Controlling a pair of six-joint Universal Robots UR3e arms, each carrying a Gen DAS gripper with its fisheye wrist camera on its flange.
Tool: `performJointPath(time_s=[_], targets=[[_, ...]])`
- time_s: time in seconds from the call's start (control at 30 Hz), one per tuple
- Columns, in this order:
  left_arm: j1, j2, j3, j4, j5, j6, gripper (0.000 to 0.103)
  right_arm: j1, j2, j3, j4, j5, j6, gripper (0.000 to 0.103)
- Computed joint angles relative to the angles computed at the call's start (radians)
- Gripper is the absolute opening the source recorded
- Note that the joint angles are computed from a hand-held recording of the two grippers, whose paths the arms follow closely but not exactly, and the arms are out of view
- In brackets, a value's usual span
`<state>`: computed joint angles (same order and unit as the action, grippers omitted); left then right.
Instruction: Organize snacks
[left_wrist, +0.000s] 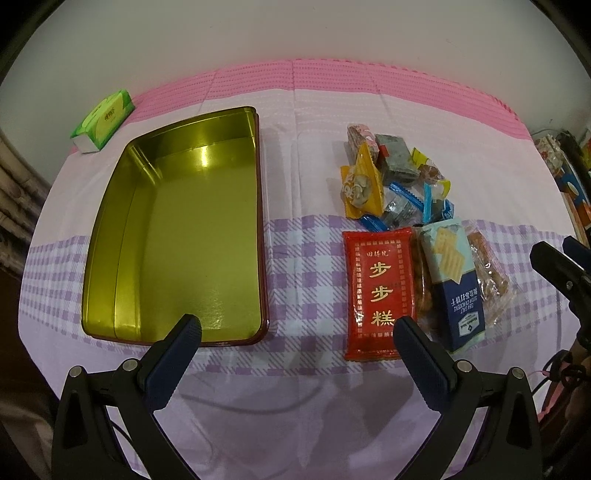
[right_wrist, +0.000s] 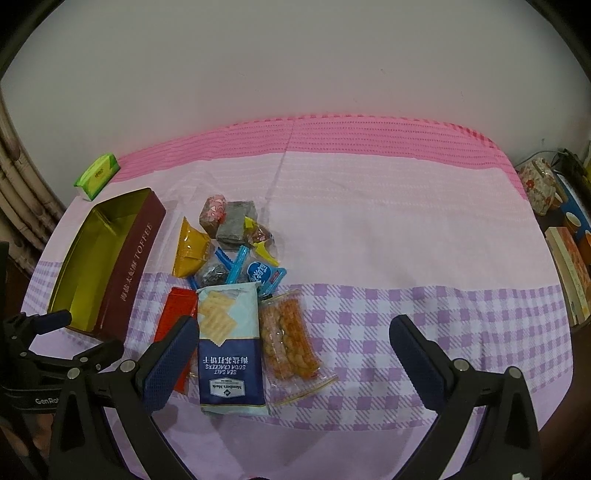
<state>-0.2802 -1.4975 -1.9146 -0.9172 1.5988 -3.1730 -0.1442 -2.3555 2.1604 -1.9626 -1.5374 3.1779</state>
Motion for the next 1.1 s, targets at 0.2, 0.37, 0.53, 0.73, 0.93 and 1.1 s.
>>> performJointPath(time_s=[0.2,0.37,0.53,0.73,0.93,1.1], targets=[[0.001,-0.003,0.002,-0.001,0.001,0.001,0.103,-0.007,-0.006,0.004,0.003,0.009,-0.008,0.103],[0.002,0.001,-0.001,0.000,0.002,0.002,0.103,0.016,0.002,0.002,0.000,0.001,0.003,0.103],[0.004,0.010,-0.004,0.002,0.007,-0.002,0.103,0.051,0.022,-0.003,-0.015,-0.018,0.016,0.103],[0.008,0.016,-0.002,-0.001,-0.004,-0.007,0.103,0.040,0.019,-0.002,-0.012,-0.014,0.009,0.102],[0.009,0.015,0.002,-0.002,-0.015,-0.014,0.103,0.017,0.012,0.003,0.004,-0.005,-0.011,0.099],[0.008,0.011,0.002,0.001,-0.025,-0.012,0.103,0.029,0.026,0.017,-0.008,-0.019,-0.035,0.096]])
